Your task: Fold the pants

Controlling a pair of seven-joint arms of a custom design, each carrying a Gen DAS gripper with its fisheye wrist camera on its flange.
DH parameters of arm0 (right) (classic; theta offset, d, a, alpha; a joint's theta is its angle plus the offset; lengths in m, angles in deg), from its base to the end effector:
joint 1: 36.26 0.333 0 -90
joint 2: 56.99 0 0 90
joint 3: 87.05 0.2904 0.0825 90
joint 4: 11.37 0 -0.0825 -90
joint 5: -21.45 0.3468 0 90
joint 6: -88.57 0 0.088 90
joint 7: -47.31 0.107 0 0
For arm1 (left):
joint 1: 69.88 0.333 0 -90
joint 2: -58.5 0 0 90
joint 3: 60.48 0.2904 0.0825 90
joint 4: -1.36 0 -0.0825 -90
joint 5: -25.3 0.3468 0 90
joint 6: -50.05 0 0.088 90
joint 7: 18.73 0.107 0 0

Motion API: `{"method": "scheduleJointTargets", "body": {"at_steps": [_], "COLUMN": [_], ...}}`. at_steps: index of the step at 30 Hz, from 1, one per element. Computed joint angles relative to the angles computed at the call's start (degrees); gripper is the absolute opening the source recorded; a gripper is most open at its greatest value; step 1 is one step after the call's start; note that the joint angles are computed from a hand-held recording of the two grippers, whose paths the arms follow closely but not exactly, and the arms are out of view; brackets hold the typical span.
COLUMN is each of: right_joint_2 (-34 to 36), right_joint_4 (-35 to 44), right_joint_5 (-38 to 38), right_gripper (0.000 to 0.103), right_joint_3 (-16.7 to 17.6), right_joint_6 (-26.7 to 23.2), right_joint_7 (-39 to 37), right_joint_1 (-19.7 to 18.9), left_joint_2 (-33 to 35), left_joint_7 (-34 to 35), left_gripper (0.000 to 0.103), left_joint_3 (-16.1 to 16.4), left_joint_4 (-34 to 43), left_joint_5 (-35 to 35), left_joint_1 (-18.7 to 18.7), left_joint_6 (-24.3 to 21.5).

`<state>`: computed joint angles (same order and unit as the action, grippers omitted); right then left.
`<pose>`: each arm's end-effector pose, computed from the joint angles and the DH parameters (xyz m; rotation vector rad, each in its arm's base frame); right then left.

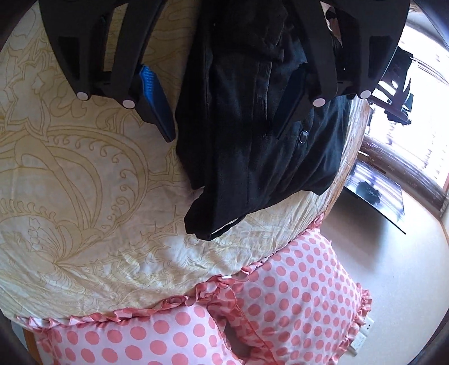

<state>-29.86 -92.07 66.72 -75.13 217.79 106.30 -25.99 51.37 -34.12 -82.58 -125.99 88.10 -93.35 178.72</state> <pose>0.6363 0.2497 0.4735 -1.9700 1.1895 0.2966 0.3644 -0.3409 0.4452 -1.8956 1.3035 -0.7003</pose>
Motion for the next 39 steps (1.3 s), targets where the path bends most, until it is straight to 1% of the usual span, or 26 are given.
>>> {"method": "scheduleJointTargets", "body": {"at_steps": [2,5,9,10,11,12,13,15,17,20,22,24,25,26,28,32,34,36,37,38,39], "right_joint_2": [0.26,0.22,-3.96,-4.51,-5.11,-5.43,-5.14,-3.57,-2.65,-2.74,-3.26,-2.98,-2.92,-3.12,-4.26,-6.82,-7.87,-7.71,-7.08,-6.55,-6.05], "right_joint_4": [0.05,-0.21,-5.81,-6.36,-7.04,-7.51,-7.19,-5.28,-4.44,-5.13,-6.06,-5.78,-5.54,-5.56,-6.45,-8.62,-9.71,-9.88,-9.34,-8.87,-8.49], "right_joint_5": [1.15,0.64,1.40,2.68,2.58,0.31,-1.64,-3.47,-3.47,-4.66,-5.22,-3.62,-2.60,-2.06,-1.55,2.56,4.31,3.59,4.60,5.75,7.14], "right_gripper": [0.071,0.060,0.059,0.059,0.059,0.059,0.059,0.059,0.059,0.060,0.060,0.055,0.045,0.039,0.033,0.032,0.031,0.026,0.025,0.025,0.025], "right_joint_3": [0.26,0.02,0.88,1.50,1.36,0.47,-0.26,-0.98,-0.89,-0.86,-0.59,0.42,0.85,1.03,1.24,2.20,2.01,0.93,0.81,0.81,0.87], "right_joint_6": [0.31,1.71,8.14,7.86,8.48,9.92,10.15,8.76,8.39,8.87,9.78,8.73,8.01,7.79,8.28,8.41,8.85,9.87,9.05,8.22,7.38], "right_joint_7": [0.06,0.15,-6.72,-9.27,-10.29,-9.57,-8.07,-4.26,-2.41,-0.90,-1.53,-3.59,-4.70,-5.62,-8.44,-15.57,-18.10,-17.31,-16.88,-16.57,-16.44], "right_joint_1": [-0.38,-0.03,0.79,0.42,0.88,2.21,3.05,3.34,2.87,2.87,2.89,1.88,1.40,1.29,1.50,1.40,1.92,2.97,2.61,2.18,1.63], "left_joint_2": [-0.01,-0.08,0.00,-0.04,-0.04,-0.03,-0.03,-0.01,0.05,0.08,0.12,0.16,0.14,0.12,0.12,0.19,0.28,0.22,-0.15,-0.78,-1.98], "left_joint_7": [0.03,0.05,0.01,0.00,0.00,0.00,0.00,0.03,-0.03,-0.04,-0.09,-0.12,-0.09,-0.06,-0.06,-0.08,-0.16,0.00,0.22,0.40,0.68], "left_gripper": [0.101,0.101,0.101,0.101,0.101,0.101,0.101,0.101,0.101,0.101,0.101,0.101,0.101,0.101,0.101,0.101,0.101,0.101,0.101,0.101,0.101], "left_joint_3": [-0.01,0.03,0.02,0.03,0.03,0.02,0.02,0.03,0.01,0.03,0.01,0.02,0.04,0.05,0.05,-0.01,-0.02,0.08,0.26,0.55,1.05], "left_joint_4": [0.06,-0.07,0.01,-0.06,-0.06,-0.07,-0.07,-0.05,0.01,0.04,0.08,0.13,0.10,0.07,0.07,0.22,0.26,0.24,0.02,-0.49,-1.47], "left_joint_5": [-0.04,-0.01,0.07,0.03,0.03,0.10,0.10,0.07,0.10,0.12,0.18,0.17,0.11,0.10,0.10,0.17,0.21,0.08,-0.19,-0.52,-0.99], "left_joint_1": [-0.04,-0.02,0.01,-0.01,-0.01,-0.01,-0.01,-0.01,-0.03,-0.06,-0.08,-0.10,-0.12,-0.12,-0.13,-0.19,-0.23,-0.25,-0.20,-0.03,0.29], "left_joint_6": [-0.14,0.05,-0.04,0.02,0.02,0.04,0.04,0.05,-0.01,-0.04,-0.10,-0.18,-0.16,-0.13,-0.13,-0.43,-0.48,-0.26,0.34,1.57,3.77]}}
